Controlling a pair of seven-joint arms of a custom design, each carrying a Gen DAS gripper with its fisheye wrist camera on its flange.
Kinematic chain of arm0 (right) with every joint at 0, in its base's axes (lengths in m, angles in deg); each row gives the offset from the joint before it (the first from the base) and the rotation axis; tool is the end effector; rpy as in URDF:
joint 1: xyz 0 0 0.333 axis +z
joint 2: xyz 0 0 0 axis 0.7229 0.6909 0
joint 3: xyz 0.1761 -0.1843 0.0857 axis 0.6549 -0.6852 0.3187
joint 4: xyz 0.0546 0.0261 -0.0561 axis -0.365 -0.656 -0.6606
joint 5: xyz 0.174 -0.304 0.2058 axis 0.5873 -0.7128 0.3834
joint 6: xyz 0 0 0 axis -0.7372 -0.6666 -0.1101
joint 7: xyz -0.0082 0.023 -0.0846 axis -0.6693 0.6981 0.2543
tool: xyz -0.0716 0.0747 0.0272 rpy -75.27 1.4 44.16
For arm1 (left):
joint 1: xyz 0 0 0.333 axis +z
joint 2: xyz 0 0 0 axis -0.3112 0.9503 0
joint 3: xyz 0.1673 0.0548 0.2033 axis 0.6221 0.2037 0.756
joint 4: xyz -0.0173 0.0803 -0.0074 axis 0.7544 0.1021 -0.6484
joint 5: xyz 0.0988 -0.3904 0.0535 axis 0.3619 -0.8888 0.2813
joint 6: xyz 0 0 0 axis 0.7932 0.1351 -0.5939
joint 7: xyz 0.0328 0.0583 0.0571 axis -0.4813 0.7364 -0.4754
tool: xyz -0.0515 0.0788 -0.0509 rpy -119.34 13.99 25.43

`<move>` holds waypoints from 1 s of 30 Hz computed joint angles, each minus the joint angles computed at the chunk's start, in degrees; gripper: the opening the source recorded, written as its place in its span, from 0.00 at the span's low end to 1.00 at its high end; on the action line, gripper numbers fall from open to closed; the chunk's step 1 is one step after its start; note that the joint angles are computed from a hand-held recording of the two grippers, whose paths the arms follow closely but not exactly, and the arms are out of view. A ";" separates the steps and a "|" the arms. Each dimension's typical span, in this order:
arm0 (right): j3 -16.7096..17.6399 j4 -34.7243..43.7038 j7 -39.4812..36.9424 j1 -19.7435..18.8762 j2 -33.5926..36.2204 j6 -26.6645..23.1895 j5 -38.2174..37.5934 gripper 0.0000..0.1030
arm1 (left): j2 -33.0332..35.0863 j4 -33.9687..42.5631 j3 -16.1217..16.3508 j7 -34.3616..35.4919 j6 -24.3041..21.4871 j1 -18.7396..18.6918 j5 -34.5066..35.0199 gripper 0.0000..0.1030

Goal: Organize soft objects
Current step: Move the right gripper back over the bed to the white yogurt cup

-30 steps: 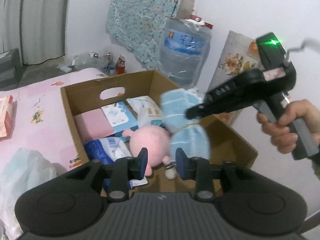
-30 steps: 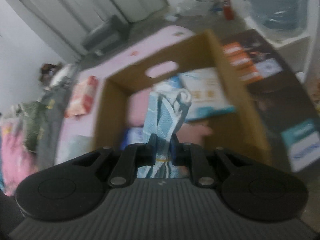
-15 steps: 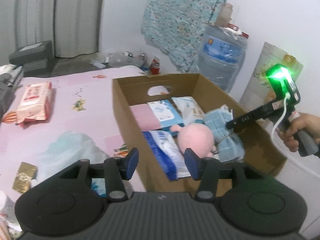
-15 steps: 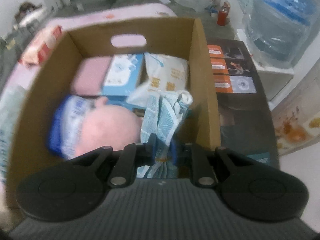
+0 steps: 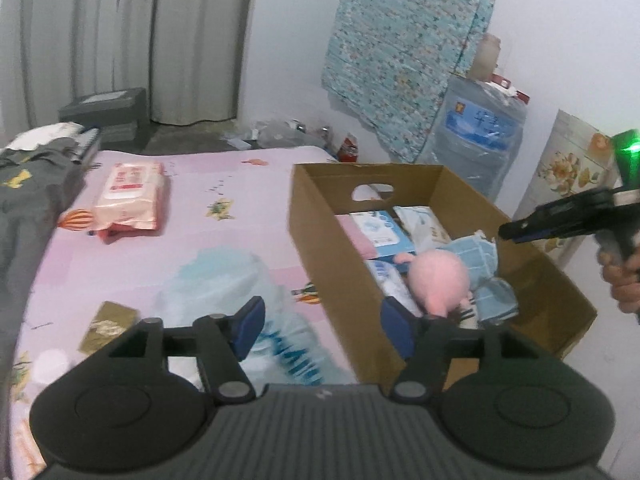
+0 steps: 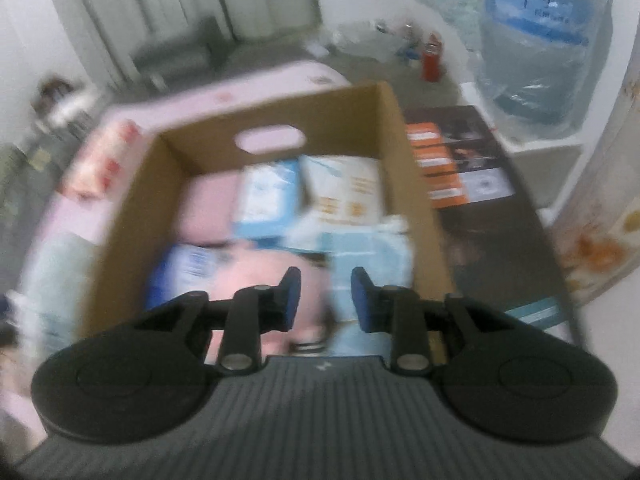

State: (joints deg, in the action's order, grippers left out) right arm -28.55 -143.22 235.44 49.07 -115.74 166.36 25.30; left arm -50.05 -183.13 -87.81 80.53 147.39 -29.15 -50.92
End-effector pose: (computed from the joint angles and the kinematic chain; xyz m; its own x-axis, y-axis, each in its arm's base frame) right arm 0.3889 0.1427 0.5962 -0.5532 -0.7871 -0.2728 -0.5442 0.5894 -0.5970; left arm 0.5475 -0.1846 0.5956 -0.7924 -0.5942 0.1381 -0.4607 0.4347 -0.7738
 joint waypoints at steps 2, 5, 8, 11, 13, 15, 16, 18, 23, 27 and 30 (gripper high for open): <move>0.62 -1.24 2.46 0.86 -1.17 4.80 1.10 0.33 | -1.53 -1.66 0.77 0.93 1.10 0.60 -0.28 0.72; 2.07 -1.26 5.39 1.52 -0.32 11.99 2.65 0.40 | -3.02 -3.16 2.24 1.69 1.86 1.44 -0.33 0.73; 3.59 0.54 7.18 1.70 3.11 18.96 3.62 0.41 | -4.30 -4.70 3.69 1.96 3.25 2.46 -0.19 0.74; 5.19 4.52 7.73 1.72 9.40 25.72 3.71 0.42 | -5.53 -6.79 4.80 2.22 5.66 3.40 0.71 0.75; 5.75 8.11 7.20 2.21 14.17 28.53 3.53 0.42 | -5.93 -7.79 5.50 1.52 6.42 4.05 1.80 0.75; 5.97 12.11 6.43 3.07 19.54 31.50 3.01 0.42 | -6.19 -8.77 6.14 0.76 7.18 4.72 2.85 0.75; 5.96 14.27 5.97 3.68 22.17 32.45 2.65 0.43 | -6.31 -9.23 6.38 0.45 7.60 4.97 3.26 0.75; 5.36 18.81 4.74 5.56 27.67 33.83 2.04 0.43 | -6.53 -10.49 6.71 0.15 9.50 5.41 3.94 0.74; 2.06 32.23 -2.64 12.29 42.13 33.32 5.71 0.46 | -5.95 -12.58 7.23 0.08 13.96 5.98 6.32 0.72; 0.77 44.87 -9.10 16.15 53.61 28.33 9.32 0.47 | -5.40 -13.76 7.61 -0.09 14.98 6.58 8.22 0.68; -0.27 54.47 -11.79 19.07 61.53 24.25 10.43 0.48 | -4.52 -13.96 7.62 0.06 15.59 7.11 9.99 0.64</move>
State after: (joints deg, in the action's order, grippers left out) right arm -28.81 -88.75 223.65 68.14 -54.21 190.60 35.73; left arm -54.58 -197.09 -80.19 80.60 162.98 -22.04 -40.94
